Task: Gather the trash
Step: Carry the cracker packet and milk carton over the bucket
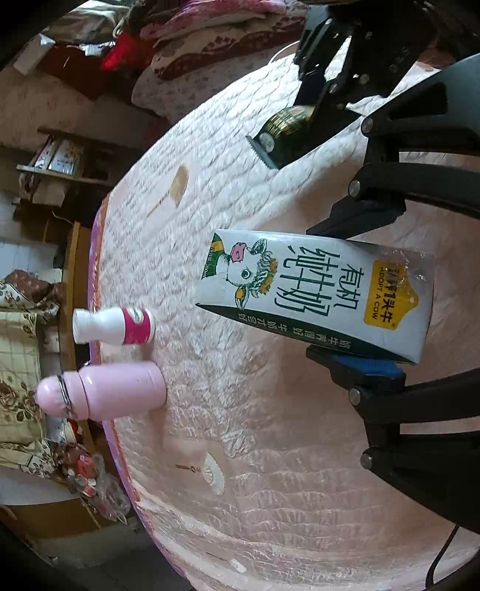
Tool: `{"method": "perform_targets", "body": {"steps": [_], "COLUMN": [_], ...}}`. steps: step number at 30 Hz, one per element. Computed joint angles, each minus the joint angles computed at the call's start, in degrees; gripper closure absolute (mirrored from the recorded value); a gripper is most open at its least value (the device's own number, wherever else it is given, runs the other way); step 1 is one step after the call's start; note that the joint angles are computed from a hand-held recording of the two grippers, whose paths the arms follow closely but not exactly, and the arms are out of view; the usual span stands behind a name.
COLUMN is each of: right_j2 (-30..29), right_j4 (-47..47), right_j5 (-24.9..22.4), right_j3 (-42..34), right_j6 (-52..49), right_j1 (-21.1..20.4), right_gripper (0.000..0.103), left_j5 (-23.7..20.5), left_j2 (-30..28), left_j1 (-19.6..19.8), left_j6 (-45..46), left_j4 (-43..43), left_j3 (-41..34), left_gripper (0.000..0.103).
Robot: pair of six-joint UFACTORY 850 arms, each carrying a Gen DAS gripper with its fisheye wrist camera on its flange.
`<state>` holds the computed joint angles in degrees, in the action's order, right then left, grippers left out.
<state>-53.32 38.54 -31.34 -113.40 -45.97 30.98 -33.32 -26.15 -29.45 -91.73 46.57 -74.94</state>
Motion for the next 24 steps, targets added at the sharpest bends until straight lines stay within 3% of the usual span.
{"method": "perform_targets", "body": {"steps": [8, 24], "right_j2": [11.9, 19.5], "right_j4": [8.2, 19.4], "right_j5": [8.0, 11.8], "right_j3": [17.2, 27.0], "right_j6": [-7.6, -15.9], "right_j1": [-2.1, -9.0], "right_gripper": [0.074, 0.074], "left_j5": [-1.0, -4.8], "left_j2": [-1.3, -10.6], "left_j1": [-4.1, -9.2], "left_j6": [-2.2, 2.6], "left_j4": [1.8, 1.2], "left_j3": [-2.3, -17.4], "left_gripper": [0.045, 0.045]}}
